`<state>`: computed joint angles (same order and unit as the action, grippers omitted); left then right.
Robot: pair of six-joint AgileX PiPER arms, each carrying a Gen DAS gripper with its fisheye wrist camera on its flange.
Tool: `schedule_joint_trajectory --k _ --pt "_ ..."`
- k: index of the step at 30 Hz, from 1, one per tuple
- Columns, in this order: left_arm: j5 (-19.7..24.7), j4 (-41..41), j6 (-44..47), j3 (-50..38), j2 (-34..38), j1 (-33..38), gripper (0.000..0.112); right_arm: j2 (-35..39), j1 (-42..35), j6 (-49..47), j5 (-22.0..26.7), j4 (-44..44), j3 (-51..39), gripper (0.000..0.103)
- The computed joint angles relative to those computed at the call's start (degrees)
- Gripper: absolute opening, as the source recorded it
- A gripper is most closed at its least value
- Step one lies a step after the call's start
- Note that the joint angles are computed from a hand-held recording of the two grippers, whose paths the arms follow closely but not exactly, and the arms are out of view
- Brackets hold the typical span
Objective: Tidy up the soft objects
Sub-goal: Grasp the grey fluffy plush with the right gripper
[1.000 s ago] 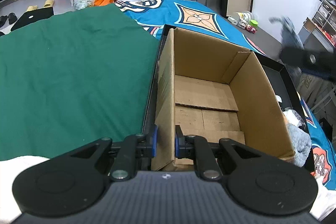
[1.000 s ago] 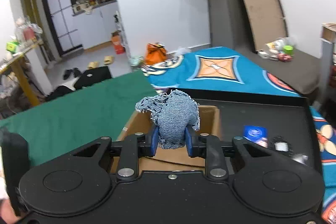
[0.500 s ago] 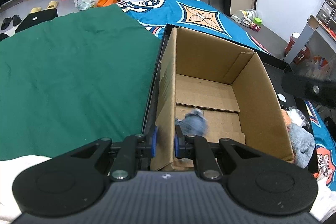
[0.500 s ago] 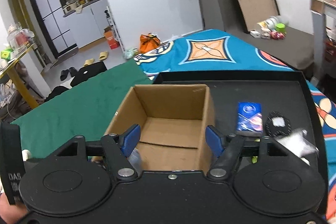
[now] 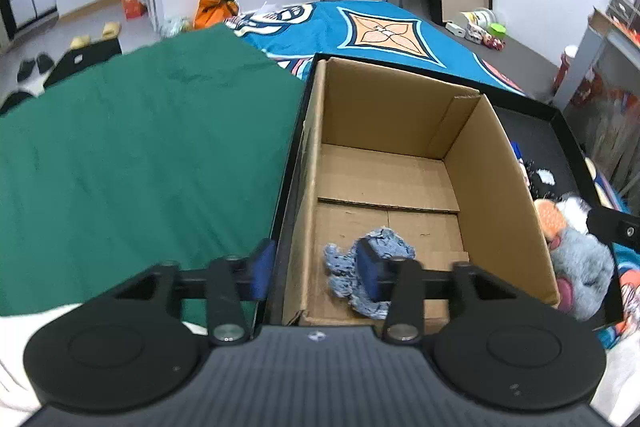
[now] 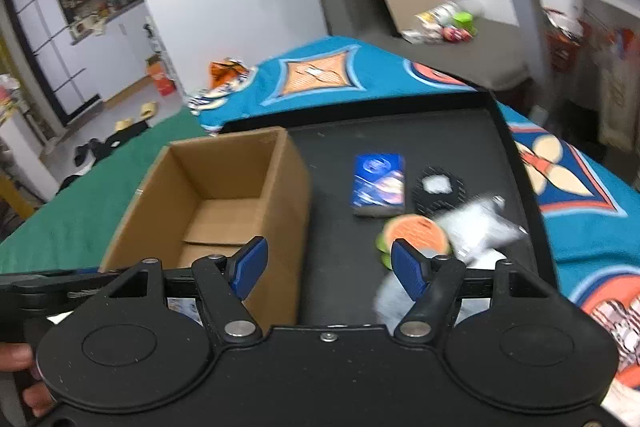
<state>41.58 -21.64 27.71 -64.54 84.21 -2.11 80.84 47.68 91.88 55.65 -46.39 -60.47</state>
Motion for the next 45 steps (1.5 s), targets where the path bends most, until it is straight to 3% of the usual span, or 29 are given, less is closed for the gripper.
schedule_joint_trajectory --k 5,11,20,26,32,34,36,39,45 --pt "-1.35 3.50 -2.50 0.15 -0.06 -1.95 0.062 -1.13 -1.68 0.64 0.43 2.09 2.88 0.068" --pt "-2.83 8.06 -7.61 0.03 0.17 -4.54 0.073 -2.08 -3.53 1.79 0.41 3.97 6.27 0.079" --pt "-3.91 15.19 -14.20 0.39 0.35 -8.81 0.078 -1.38 -7.95 0.40 -3.52 8.98 9.75 0.092" --pt "-4.38 18.97 -17.61 0.71 0.24 -11.50 0.078 0.45 -10.12 0.98 -6.77 10.05 10.43 0.094" --pt "-4.36 20.70 -18.89 1.00 0.20 -12.80 0.079 2.19 -10.66 1.82 -9.35 11.05 11.41 0.093" --pt "-3.94 20.91 -19.24 0.72 0.36 -13.10 0.079 2.60 -9.76 3.09 -8.86 9.40 11.31 0.089" --pt "-3.81 20.81 -19.23 0.67 0.31 -13.20 0.079 2.27 -9.67 3.81 -9.41 8.58 11.81 0.078" --pt "-4.22 22.12 -19.96 0.95 0.16 -13.74 0.079 1.45 -9.78 4.46 -9.79 8.16 12.44 0.072" --pt "-4.16 22.54 -20.64 0.95 0.28 -13.87 0.079 -0.78 -9.54 4.91 -9.71 8.29 13.00 0.071"
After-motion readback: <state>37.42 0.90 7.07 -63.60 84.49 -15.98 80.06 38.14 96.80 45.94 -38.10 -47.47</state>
